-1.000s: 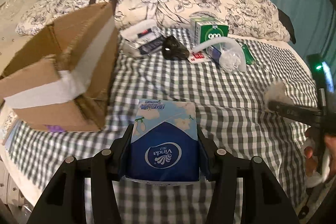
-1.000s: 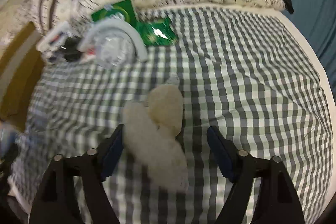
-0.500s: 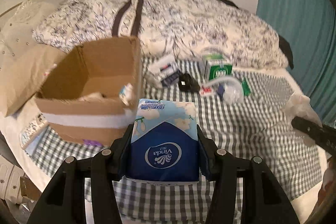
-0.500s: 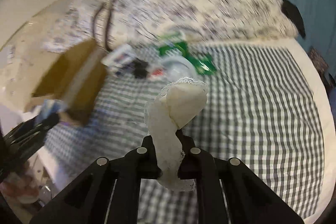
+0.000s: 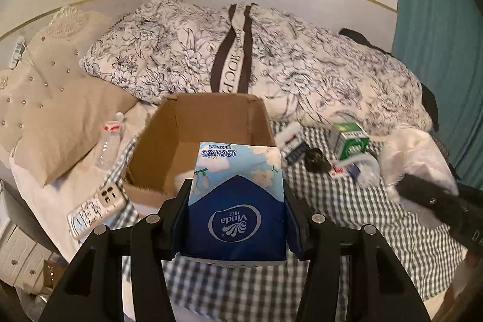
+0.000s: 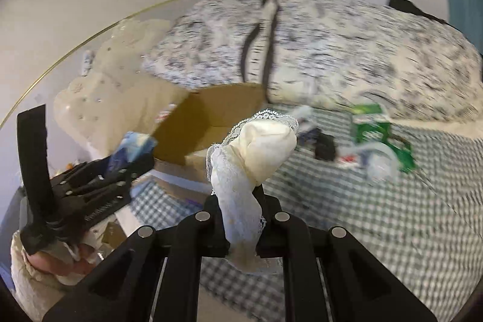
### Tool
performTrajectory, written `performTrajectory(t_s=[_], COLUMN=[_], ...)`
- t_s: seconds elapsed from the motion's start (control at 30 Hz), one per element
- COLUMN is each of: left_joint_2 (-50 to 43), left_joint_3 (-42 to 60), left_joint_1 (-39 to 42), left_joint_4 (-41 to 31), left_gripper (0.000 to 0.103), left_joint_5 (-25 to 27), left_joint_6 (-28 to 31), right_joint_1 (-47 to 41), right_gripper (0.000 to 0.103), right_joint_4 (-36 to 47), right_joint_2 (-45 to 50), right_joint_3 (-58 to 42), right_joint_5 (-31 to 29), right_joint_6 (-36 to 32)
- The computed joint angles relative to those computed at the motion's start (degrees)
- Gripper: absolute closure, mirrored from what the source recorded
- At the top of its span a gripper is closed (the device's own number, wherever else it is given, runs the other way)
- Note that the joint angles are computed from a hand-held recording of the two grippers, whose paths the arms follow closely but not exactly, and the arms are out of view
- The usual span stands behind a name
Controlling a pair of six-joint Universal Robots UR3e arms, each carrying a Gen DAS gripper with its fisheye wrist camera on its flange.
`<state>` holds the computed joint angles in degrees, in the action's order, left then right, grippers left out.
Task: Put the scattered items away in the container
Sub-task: 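Carry the tissue pack and lace cloth over the cardboard box, then open both tools to drop the tissue pack and cloth into the box, then move both tools back toward the green box and other items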
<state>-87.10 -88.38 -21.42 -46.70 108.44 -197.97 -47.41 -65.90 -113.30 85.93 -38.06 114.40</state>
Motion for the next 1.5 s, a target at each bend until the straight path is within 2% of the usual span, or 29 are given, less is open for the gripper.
performTrajectory(t_s=[0.1, 0.23, 0.33, 0.47, 0.63, 0.67, 0.7, 0.73, 0.77, 0.8, 0.83, 0.87, 0.93, 1.13, 1.33, 1.5], left_joint_2=[-1.6, -5.0, -8.0, -11.7, -14.3, -14.7, -15.3, -15.9, -16.3, -16.6, -16.6, -16.6, -16.9, -16.1, -17.4, -22.3], left_joint_3=[1.0, 1.5, 1.8, 3.2, 5.0, 5.4, 6.1, 7.0, 7.9, 8.3, 8.5, 8.7, 10.1, 14.5, 20.3, 25.3], left_joint_1=[4.2, 9.3, 12.7, 14.8, 15.6, 15.1, 14.5, 14.2, 13.5, 13.0, 12.6, 12.2, 10.6, 5.3, -4.2, -12.1], left_joint_4=[0.9, 3.5, 5.5, 6.8, 8.1, 8.2, 7.9, 7.1, 6.2, 5.9, 5.9, 5.6, 4.0, -1.6, -5.9, -6.8], left_gripper=[0.049, 0.049, 0.049, 0.049, 0.049, 0.046, 0.038, 0.031, 0.017, 0.011, 0.01, 0.009, 0.008, 0.005, 0.0, 0.0], left_joint_5=[-3.0, -7.0, -10.1, -11.1, -12.4, -11.6, -10.6, -9.8, -8.6, -7.4, -6.8, -6.2, -3.9, 0.1, 6.1, 8.9], left_joint_6=[2.5, 5.2, 7.0, 7.3, 7.3, 7.5, 7.7, 7.8, 7.6, 7.3, 7.2, 7.4, 7.3, 3.4, -1.6, -5.1], right_joint_1=[11.7, 25.4, 32.5, 37.5, 39.9, 39.9, 39.9, 39.9, 39.8, 39.8, 39.7, 39.4, 37.9, 30.5, 14.4, -2.1], right_gripper=[0.092, 0.092, 0.092, 0.092, 0.092, 0.092, 0.091, 0.086, 0.077, 0.048, 0.022, 0.018, 0.018, 0.018, 0.017, 0.017], right_joint_4=[-18.1, -38.3, -46.1, -51.3, -54.5, -54.3, -54.4, -55.3, -57.0, -59.3, -62.1, -65.4, -70.0, -67.9, -59.7, -54.4], right_joint_2=[4.5, 15.5, 24.8, 33.9, 40.1, 40.7, 41.3, 41.5, 41.3, 40.7, 39.7, 38.2, 35.0, 26.1, 15.0, 8.3], right_joint_3=[2.3, 0.4, -5.0, -11.9, -16.7, -17.4, -18.0, -18.1, -17.6, -16.6, -15.1, -12.8, -8.6, -2.4, 4.6, 10.6], right_joint_5=[-0.8, -5.3, -9.1, -13.0, -15.6, -15.6, -15.5, -15.6, -16.2, -17.2, -18.2, -18.9, -19.2, -16.0, -8.8, -5.6], right_joint_6=[15.4, 31.4, 38.3, 42.6, 45.3, 45.3, 45.6, 46.3, 47.3, 48.1, 48.8, 49.6, 49.7, 46.7, 39.7, 31.4])
